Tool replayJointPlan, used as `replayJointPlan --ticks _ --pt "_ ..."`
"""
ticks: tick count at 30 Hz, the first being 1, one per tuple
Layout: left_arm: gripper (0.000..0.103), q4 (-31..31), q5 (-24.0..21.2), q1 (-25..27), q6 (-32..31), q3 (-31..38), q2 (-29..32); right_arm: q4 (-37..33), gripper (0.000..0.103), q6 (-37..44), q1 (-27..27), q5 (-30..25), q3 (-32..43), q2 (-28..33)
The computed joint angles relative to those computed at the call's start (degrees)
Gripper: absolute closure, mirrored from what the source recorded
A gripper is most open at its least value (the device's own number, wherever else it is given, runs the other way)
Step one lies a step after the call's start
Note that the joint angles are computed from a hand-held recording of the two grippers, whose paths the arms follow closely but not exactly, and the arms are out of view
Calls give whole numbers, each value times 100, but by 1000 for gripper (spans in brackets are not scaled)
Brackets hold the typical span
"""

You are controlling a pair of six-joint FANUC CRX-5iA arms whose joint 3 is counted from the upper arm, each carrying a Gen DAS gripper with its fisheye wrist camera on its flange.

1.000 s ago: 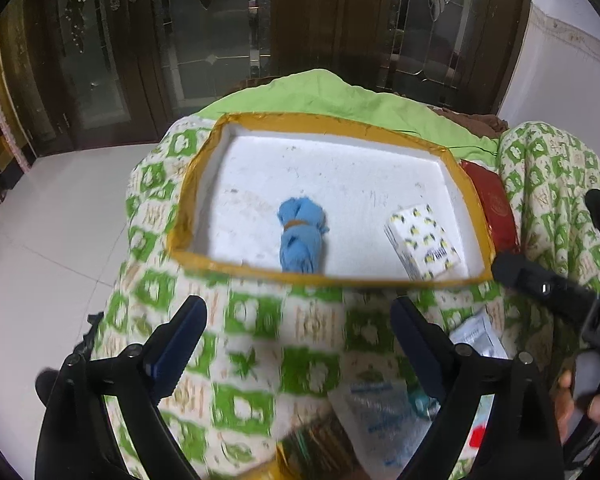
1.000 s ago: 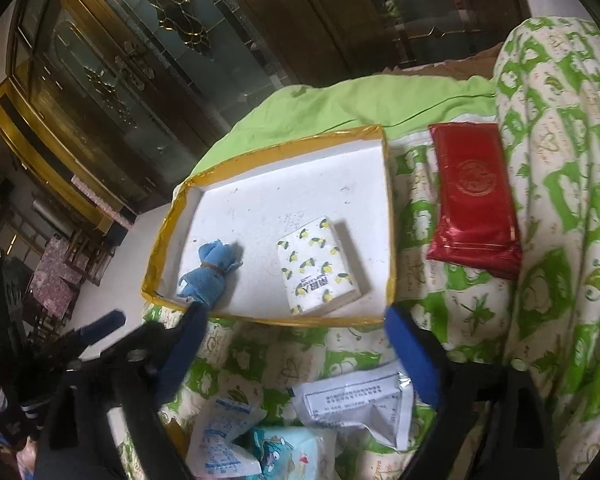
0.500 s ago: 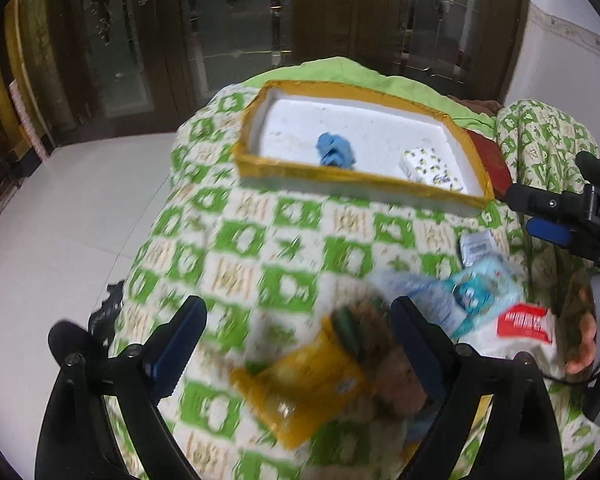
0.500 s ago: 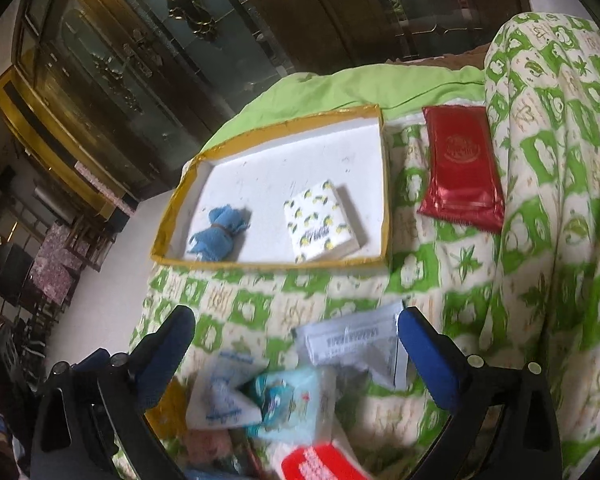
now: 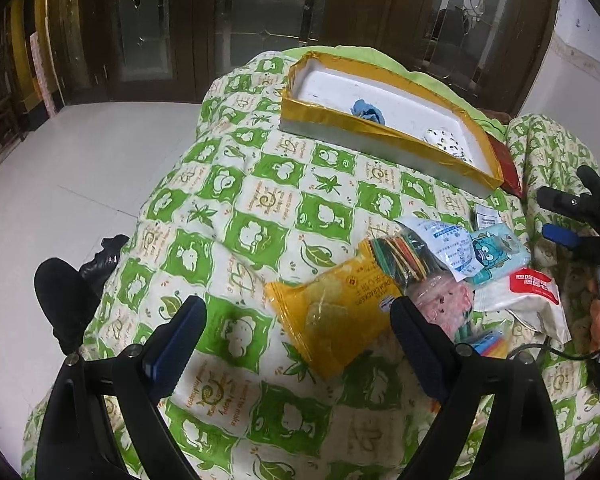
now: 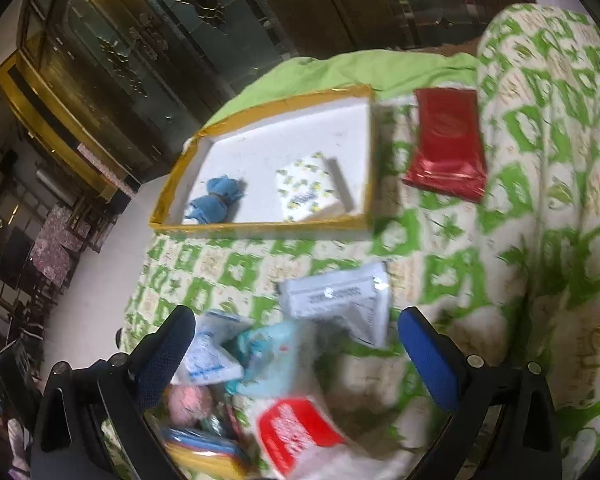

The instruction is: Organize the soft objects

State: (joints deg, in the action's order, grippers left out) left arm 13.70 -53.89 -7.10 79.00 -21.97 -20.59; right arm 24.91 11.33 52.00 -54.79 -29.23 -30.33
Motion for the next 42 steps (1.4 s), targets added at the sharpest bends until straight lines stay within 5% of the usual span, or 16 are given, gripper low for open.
replayJointPlan --ticks 16,23,31,36,42 --pt "10 -81 20 -152 -187 -21 50 -424 8 238 -333 -37 94 29" --pt "10 -132 -60 -161 -190 26 133 -1340 19 1297 -401 -287 438 104" --pt "10 -213 -149 -217 -141 75 253 -2178 20 2474 -228 -710 796 313" --pt "10 -518 -126 -423 28 186 357 -2273 47 2795 -158 -1026 992 679" --pt "10 -826 53 -660 -29 321 429 -2113 54 2709 -78 -917 931 737"
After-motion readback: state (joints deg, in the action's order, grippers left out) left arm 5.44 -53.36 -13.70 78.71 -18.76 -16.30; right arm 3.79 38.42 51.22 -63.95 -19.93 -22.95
